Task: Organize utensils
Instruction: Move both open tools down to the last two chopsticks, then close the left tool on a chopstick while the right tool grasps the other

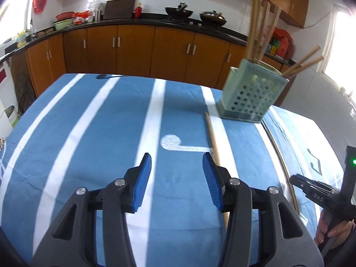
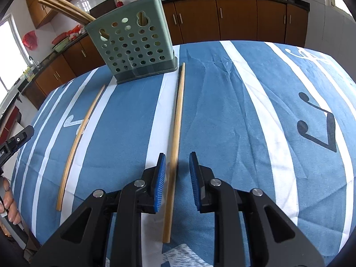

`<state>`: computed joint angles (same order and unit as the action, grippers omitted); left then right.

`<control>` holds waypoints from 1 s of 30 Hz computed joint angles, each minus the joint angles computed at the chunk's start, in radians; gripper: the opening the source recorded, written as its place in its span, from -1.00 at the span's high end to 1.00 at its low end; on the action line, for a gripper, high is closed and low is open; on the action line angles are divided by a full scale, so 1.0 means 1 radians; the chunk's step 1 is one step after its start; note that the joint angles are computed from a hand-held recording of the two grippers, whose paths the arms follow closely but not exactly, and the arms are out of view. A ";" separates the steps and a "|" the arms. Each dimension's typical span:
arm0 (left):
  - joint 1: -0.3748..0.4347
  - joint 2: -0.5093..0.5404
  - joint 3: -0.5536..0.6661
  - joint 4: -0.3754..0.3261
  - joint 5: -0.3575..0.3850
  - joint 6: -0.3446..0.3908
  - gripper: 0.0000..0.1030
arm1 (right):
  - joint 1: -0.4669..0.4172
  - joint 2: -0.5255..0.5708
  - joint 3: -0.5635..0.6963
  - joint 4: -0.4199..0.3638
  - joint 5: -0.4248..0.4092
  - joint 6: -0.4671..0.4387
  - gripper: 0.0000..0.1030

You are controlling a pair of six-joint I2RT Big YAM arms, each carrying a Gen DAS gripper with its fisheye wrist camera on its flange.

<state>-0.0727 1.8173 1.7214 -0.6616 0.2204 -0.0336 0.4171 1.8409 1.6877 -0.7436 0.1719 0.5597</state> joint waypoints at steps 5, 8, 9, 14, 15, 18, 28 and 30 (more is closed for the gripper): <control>-0.023 0.000 -0.009 -0.012 0.014 0.015 0.07 | 0.009 0.015 0.015 -0.006 0.021 -0.030 0.56; -0.037 0.000 -0.016 -0.017 0.017 0.024 0.07 | 0.016 0.019 0.016 -0.015 0.070 -0.041 0.73; -0.040 0.001 -0.018 -0.018 0.017 0.026 0.06 | 0.016 0.019 0.015 -0.017 0.078 -0.040 0.81; -0.059 0.008 -0.021 -0.033 0.021 0.043 0.05 | -0.005 0.012 0.005 -0.027 0.110 0.002 0.85; -0.062 0.010 -0.020 -0.036 0.021 0.047 0.05 | -0.012 0.010 0.002 -0.032 0.121 0.014 0.85; -0.070 0.018 -0.011 -0.051 0.020 0.062 0.05 | -0.034 0.001 -0.009 -0.052 0.157 0.064 0.85; -0.111 0.069 0.031 -0.106 -0.071 0.125 0.32 | -0.069 -0.032 -0.056 -0.052 0.167 0.118 0.85; -0.117 0.073 0.028 -0.098 -0.098 0.131 0.41 | -0.070 -0.033 -0.058 -0.048 0.162 0.118 0.85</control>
